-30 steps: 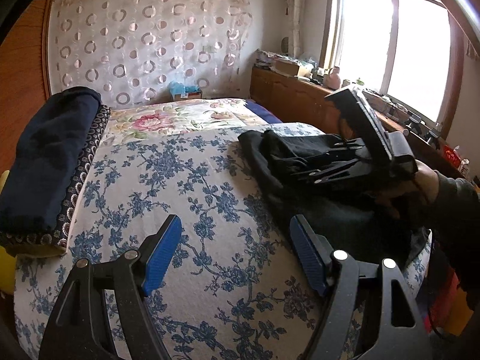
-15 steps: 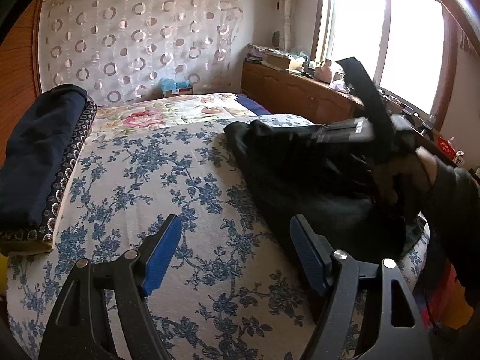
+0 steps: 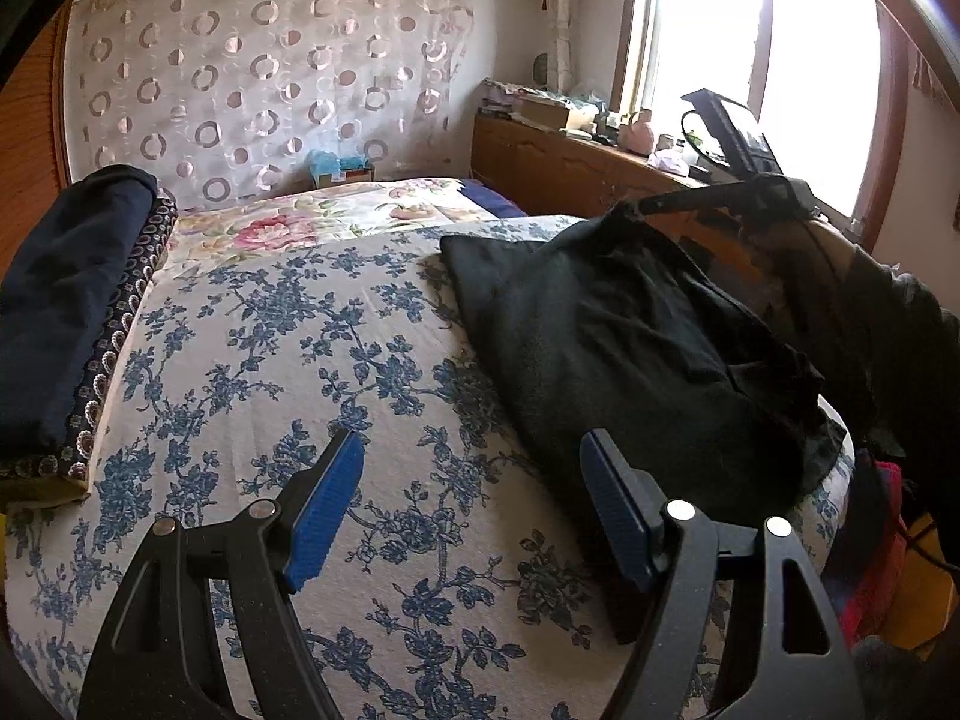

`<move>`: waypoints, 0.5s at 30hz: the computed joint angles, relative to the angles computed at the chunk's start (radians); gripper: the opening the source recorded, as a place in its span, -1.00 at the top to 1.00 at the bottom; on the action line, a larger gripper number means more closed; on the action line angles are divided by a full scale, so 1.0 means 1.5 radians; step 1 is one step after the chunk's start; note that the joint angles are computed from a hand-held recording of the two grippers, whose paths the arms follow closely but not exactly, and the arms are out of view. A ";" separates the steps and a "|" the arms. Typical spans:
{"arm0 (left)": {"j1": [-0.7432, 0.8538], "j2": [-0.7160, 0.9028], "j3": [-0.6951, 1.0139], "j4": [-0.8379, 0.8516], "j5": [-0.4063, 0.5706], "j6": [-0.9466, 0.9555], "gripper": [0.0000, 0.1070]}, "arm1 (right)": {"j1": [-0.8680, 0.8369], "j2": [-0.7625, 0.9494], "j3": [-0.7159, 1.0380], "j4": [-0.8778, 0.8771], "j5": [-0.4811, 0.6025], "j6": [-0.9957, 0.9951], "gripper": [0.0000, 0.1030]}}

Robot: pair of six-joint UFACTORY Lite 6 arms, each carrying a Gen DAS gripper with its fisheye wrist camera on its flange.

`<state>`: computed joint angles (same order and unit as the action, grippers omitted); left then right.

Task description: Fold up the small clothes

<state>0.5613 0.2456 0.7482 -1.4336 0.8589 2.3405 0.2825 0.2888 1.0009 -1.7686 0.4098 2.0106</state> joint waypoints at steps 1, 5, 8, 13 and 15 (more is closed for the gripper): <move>-0.002 0.000 -0.001 0.000 -0.002 0.000 -0.42 | 0.004 -0.006 -0.011 -0.006 0.007 0.009 0.18; -0.014 0.004 -0.005 -0.005 -0.009 0.003 -0.42 | 0.010 -0.053 -0.071 -0.091 -0.016 0.093 0.18; -0.022 -0.006 -0.018 -0.008 -0.012 0.010 -0.42 | 0.003 -0.077 -0.088 -0.092 -0.031 0.072 0.18; -0.035 -0.011 -0.029 -0.010 -0.021 0.015 -0.42 | -0.025 -0.073 -0.083 -0.162 -0.064 0.127 0.18; -0.041 -0.010 -0.031 -0.013 -0.026 0.016 -0.42 | -0.041 -0.048 -0.055 -0.162 -0.089 0.125 0.18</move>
